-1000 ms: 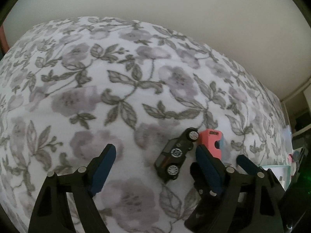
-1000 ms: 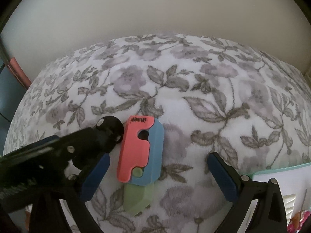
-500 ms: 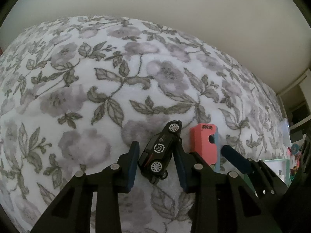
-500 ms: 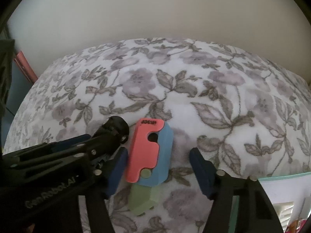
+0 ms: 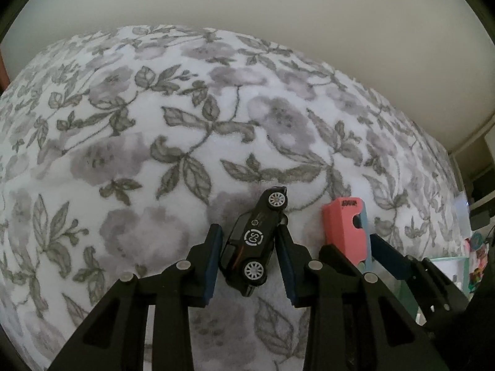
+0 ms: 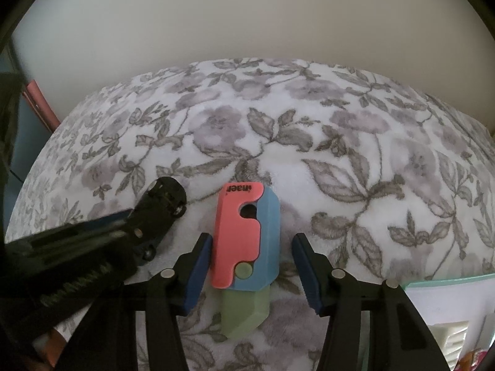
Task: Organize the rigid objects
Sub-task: 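Grasp the black toy car with the left gripper while the right gripper grasps the pink-blue case, then carry the toy car with the left gripper while the right gripper carries the case to the tray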
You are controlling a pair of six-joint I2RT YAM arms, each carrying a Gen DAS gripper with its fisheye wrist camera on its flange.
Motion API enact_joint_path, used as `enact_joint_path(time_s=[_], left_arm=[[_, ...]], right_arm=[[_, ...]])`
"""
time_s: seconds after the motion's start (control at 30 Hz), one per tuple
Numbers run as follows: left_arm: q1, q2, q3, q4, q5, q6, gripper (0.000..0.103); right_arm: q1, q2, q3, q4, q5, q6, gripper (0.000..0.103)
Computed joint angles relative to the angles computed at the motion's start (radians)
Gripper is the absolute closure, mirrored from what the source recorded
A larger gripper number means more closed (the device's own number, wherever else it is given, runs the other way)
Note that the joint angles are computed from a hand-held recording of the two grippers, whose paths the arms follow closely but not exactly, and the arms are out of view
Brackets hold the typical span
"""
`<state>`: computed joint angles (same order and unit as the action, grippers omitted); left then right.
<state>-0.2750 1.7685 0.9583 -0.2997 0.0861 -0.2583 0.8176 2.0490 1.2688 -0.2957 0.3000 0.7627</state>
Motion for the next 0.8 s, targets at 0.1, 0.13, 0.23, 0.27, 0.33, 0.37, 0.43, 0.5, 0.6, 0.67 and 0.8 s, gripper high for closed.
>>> enact_joint_path(time_s=[0.1, 0.13, 0.23, 0.27, 0.33, 0.37, 0.43, 0.5, 0.6, 0.67, 0.8], left_arm=[[-0.003, 0.0, -0.011, 0.024, -0.006, 0.001, 0.066], [-0.004, -0.001, -0.014, 0.028, -0.009, 0.003, 0.066], [-0.007, -0.003, -0.014, 0.026, -0.014, 0.006, 0.066], [-0.007, -0.003, -0.013, 0.024, -0.014, 0.007, 0.066], [-0.004, -0.004, -0.007, 0.011, -0.011, 0.006, 0.067], [-0.003, -0.004, -0.005, 0.006, -0.009, 0.006, 0.069], [0.0, -0.01, -0.007, 0.002, -0.011, 0.01, 0.07], [0.003, -0.013, -0.01, 0.0, -0.011, 0.01, 0.07], [0.007, -0.026, -0.017, -0.002, -0.013, 0.006, 0.07], [0.009, -0.041, -0.022, -0.005, -0.017, 0.003, 0.07], [0.009, -0.075, -0.021, -0.023, -0.027, -0.007, 0.07]], right_arm=[[0.0, -0.002, -0.005, 0.008, 0.003, 0.003, 0.046], [0.001, -0.001, -0.003, 0.006, 0.006, 0.003, 0.046], [0.007, 0.008, 0.009, -0.006, 0.019, -0.003, 0.046], [0.008, 0.009, 0.01, -0.007, 0.023, -0.003, 0.046], [0.008, 0.008, 0.008, -0.005, 0.024, -0.004, 0.046], [0.007, 0.007, 0.008, -0.007, 0.023, -0.003, 0.047], [0.007, 0.006, 0.011, -0.017, 0.025, -0.002, 0.051], [0.005, 0.0, 0.006, -0.016, 0.018, 0.002, 0.054], [0.001, -0.01, -0.005, -0.011, 0.007, 0.006, 0.058], [-0.001, -0.017, -0.014, -0.006, -0.005, 0.012, 0.058], [-0.006, -0.035, -0.035, 0.013, -0.032, 0.026, 0.058]])
